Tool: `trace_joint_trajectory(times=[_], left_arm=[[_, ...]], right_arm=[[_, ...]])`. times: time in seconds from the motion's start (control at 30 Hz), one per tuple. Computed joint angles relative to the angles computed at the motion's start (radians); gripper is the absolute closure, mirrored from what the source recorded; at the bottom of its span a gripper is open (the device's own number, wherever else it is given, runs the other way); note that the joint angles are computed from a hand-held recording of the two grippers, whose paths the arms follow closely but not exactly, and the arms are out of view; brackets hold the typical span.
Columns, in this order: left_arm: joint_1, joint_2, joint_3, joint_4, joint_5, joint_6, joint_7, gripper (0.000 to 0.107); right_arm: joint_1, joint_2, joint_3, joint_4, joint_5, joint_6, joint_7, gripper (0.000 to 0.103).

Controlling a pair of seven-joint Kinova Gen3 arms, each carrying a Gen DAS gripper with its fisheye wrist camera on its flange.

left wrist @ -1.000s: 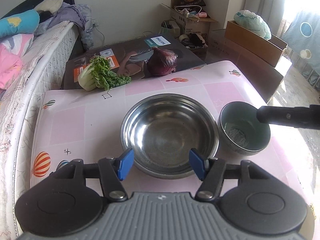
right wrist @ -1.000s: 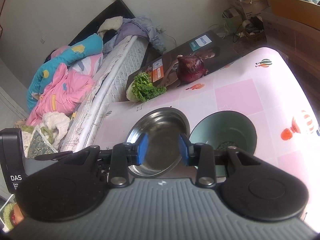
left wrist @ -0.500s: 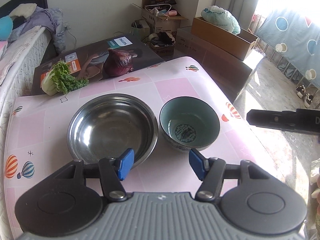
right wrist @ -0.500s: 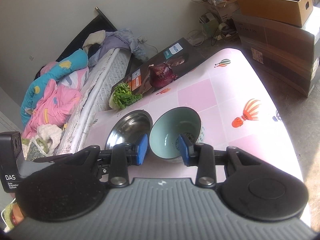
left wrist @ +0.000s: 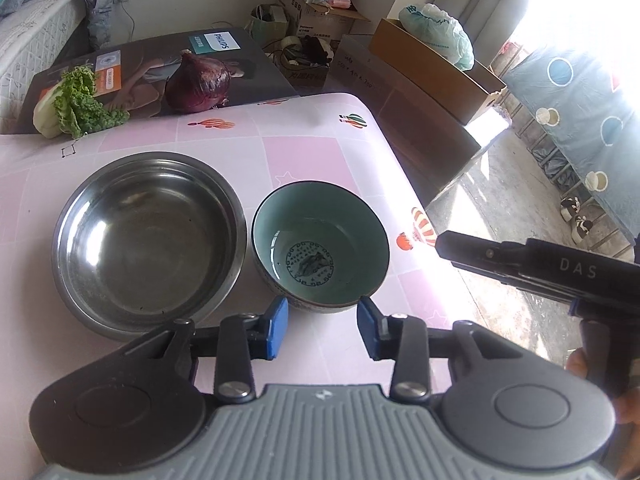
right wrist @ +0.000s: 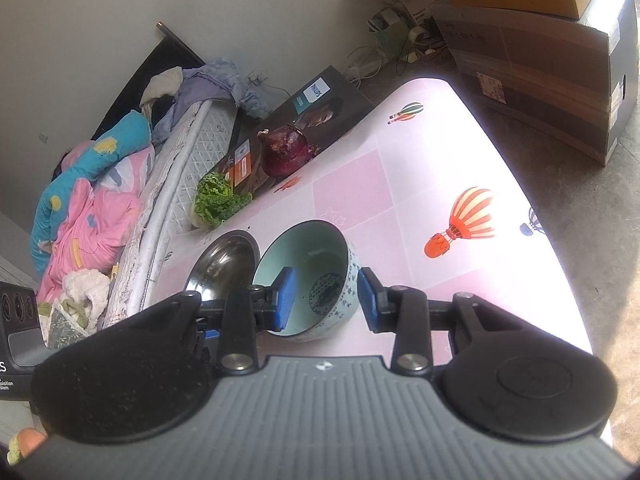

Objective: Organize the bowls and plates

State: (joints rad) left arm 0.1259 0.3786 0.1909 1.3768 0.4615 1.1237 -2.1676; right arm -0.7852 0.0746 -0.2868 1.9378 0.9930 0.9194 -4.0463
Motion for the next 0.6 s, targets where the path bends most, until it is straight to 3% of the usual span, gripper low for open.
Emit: trace_joint_trajectory(times=[0.13,0.6], left_arm=[[0.032,0.032,-0.009,-0.034,-0.032,0.014,0.076,0.085],[0.097,0.062,-0.017,-0.050,-0.144,-0.049,0.238,0.083]], right_arm=[[0.036,0.016,0.027,0.005,-0.016,-0.069,0.048,0.070],[0.112,0.102,0.136,-0.034,-0.099,-0.236,0.257,0.071]])
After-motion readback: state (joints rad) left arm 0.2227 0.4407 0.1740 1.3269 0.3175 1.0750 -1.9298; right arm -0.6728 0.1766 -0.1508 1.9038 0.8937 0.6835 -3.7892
